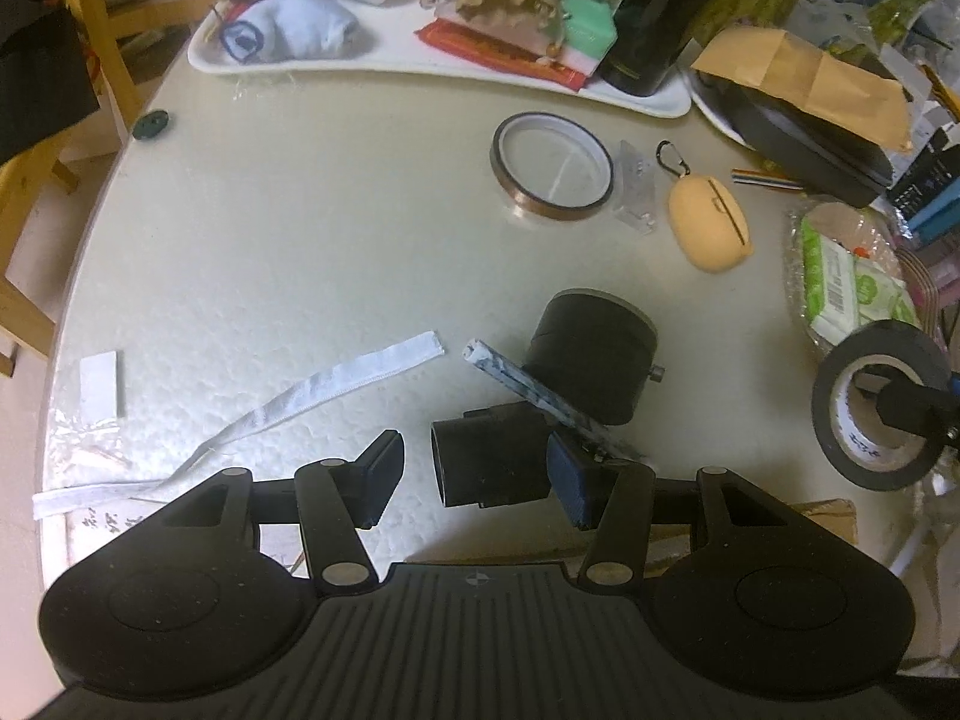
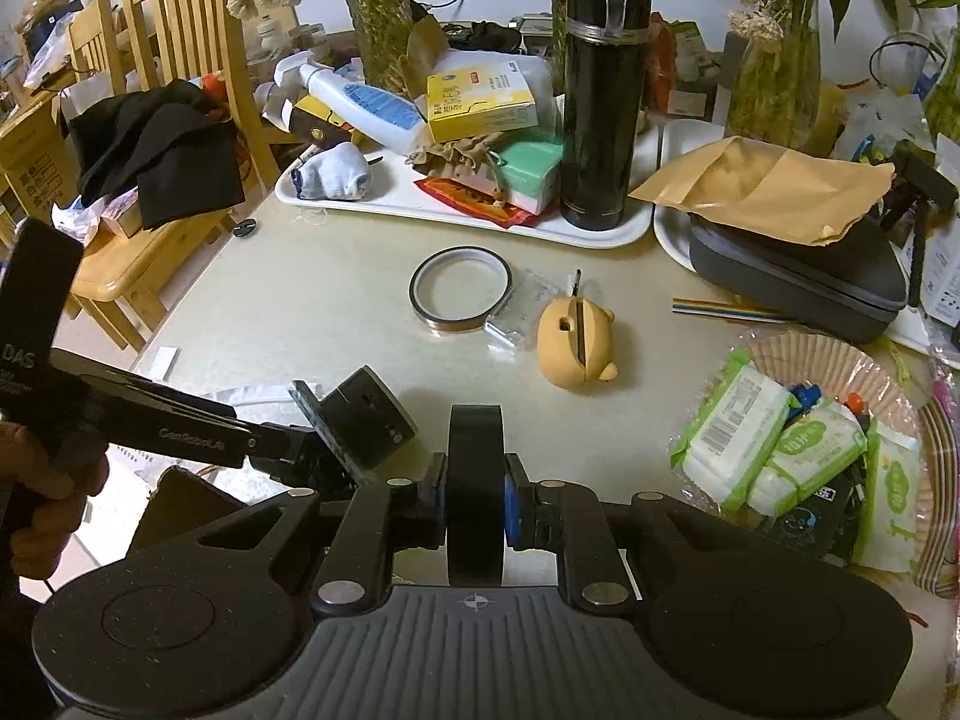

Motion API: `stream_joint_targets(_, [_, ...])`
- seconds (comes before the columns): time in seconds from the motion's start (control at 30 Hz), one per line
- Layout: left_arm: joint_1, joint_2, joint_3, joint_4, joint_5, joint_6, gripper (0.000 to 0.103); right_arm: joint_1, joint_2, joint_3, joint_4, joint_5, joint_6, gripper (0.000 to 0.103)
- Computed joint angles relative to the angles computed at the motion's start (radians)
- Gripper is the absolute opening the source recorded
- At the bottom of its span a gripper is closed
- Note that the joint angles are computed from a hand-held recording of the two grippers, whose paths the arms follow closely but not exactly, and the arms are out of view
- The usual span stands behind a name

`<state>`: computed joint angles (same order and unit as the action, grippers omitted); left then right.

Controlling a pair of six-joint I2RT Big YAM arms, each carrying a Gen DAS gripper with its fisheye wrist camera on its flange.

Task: Organize rigid objects
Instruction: 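Carry the tape roll toward the box with the right gripper while the left grasps the black lens part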

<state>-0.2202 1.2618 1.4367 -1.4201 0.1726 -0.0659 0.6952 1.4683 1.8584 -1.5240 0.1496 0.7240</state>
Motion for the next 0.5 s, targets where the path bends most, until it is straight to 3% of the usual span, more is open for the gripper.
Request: stream_joint_targets(0.5, [0.002, 0.019, -0.024, 0.02, 0.047, -0.019, 0.051, 0.001, 0.005, 0.003, -0.001, -0.003, -0.011, 0.02])
